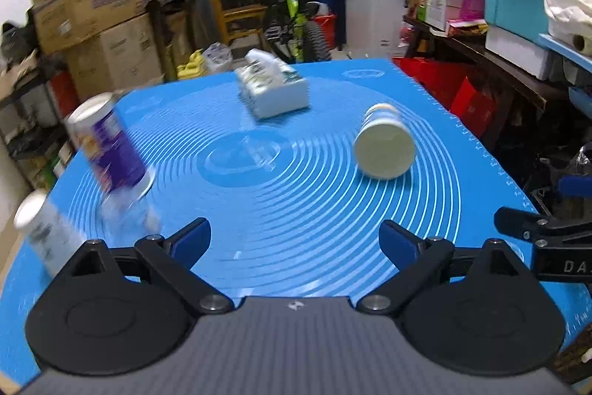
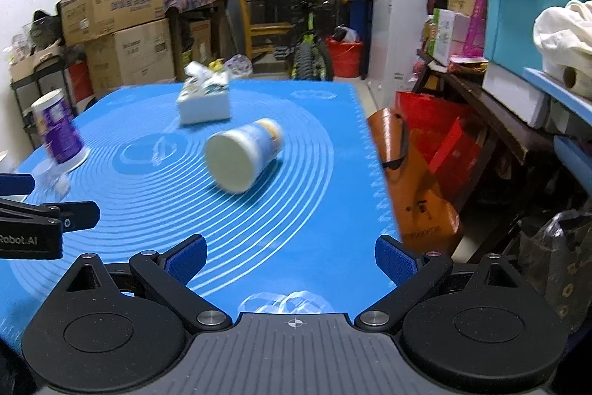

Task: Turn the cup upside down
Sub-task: 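Reach to the lying blue-banded paper cup and grasp it with the left tool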

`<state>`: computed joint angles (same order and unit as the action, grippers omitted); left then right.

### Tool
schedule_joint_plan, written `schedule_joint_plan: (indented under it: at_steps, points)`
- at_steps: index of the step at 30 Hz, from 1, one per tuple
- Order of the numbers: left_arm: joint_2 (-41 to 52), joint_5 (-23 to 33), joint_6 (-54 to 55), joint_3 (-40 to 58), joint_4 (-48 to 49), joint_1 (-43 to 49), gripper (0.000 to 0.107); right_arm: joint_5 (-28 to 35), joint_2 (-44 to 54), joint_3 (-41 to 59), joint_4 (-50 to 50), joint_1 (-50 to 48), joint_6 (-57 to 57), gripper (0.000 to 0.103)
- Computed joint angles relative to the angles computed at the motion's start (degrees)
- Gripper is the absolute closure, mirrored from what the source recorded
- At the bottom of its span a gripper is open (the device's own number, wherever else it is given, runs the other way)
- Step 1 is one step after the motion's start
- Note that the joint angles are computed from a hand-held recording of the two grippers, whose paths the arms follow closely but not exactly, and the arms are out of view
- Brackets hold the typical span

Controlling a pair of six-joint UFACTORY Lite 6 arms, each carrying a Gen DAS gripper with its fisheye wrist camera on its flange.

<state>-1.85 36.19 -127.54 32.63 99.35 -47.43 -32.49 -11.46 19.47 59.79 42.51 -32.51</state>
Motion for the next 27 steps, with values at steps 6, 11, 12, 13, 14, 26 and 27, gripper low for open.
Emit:
schedule_joint_plan:
  at_steps: [6, 11, 12, 13, 14, 26, 27]
  points:
    - [15.2, -9.5, -0.4, 17.7, 8.7, 6.3, 0.01, 1.6, 4.9, 4.5, -9.4, -10.3, 3.0, 0.006]
    - [28.8, -14.1, 7.2, 34.8, 2.5, 8.2, 0.01, 2.6, 9.3, 7.5, -18.6, -17.7, 8.7, 0.006]
    - [31.5, -14.6, 9.9, 38.1, 0.3, 8.5, 0.01, 2.6, 10.7, 8.2, -20.3, -18.8, 10.0, 0.006]
    - [34.5, -15.0, 13.7, 42.0, -3.1, 8.8, 0.01, 2.5, 11.7, 8.7, -21.4, -19.5, 10.8, 0.006]
    - [36.9, -15.4, 16.2, 45.0, -5.3, 9.1, 0.01, 2.3, 12.9, 9.2, -22.7, -20.2, 11.9, 0.006]
    - [50.8, -19.8, 33.7, 60.7, -19.6, 12.6, 0.041, 1.4, 20.2, 12.3, -29.9, -22.7, 18.0, 0.006]
    - [50.1, -19.3, 33.1, 59.7, -18.3, 12.4, 0.043, 1.4, 20.3, 12.4, -29.5, -22.4, 17.8, 0.006]
